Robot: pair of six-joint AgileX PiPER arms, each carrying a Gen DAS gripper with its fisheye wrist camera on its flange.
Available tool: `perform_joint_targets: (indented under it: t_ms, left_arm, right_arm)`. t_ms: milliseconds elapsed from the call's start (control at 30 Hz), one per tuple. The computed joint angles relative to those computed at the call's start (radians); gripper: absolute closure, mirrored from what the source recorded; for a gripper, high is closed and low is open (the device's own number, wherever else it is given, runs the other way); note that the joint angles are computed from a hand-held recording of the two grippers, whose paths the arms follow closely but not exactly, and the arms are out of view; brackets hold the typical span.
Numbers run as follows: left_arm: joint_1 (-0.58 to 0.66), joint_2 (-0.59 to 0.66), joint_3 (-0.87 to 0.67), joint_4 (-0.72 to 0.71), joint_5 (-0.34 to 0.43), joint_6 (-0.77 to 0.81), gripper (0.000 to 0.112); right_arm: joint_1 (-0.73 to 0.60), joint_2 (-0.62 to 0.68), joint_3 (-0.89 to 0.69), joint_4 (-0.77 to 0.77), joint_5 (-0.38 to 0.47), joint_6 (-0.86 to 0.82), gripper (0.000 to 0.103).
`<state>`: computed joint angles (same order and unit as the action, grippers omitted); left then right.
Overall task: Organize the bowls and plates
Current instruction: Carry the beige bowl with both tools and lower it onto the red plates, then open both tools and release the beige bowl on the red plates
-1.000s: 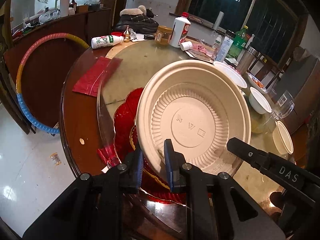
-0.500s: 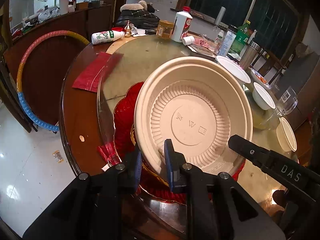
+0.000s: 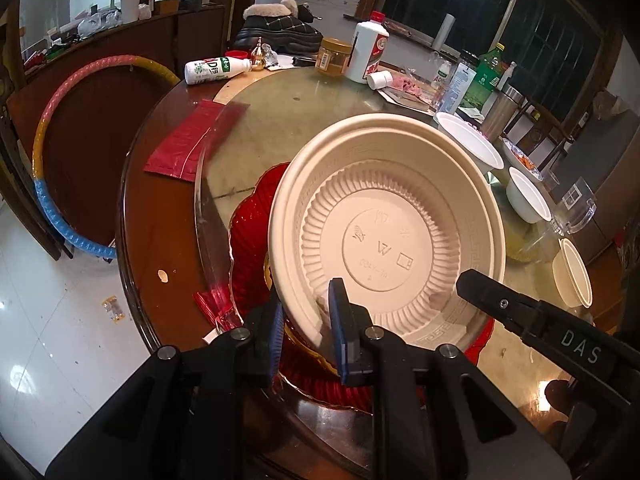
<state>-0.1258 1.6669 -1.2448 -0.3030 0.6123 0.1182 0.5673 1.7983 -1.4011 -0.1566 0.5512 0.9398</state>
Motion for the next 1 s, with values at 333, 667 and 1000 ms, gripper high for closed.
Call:
perform_joint_targets:
  t_ms: [333,667,1000]
  left_arm:
    - [0.004,0.016,-0.019,-0.025,0.008,0.012,0.092]
    - [0.048,0.027,-0.029,-0.155,0.034,0.066,0.058]
    - [0.131,-0.086,0.045,-0.331,-0.117,0.064,0.026]
  right_arm:
    - [-0.010,0.002,-0.009,0.011,-0.002,-0.001,0.086]
    - [-0.031,0.012,-0.003,0.054,-0.018,-0.028,0.065]
    - [-0.088,-0.154,0.179,-0.080,-0.218,0.208,0.004]
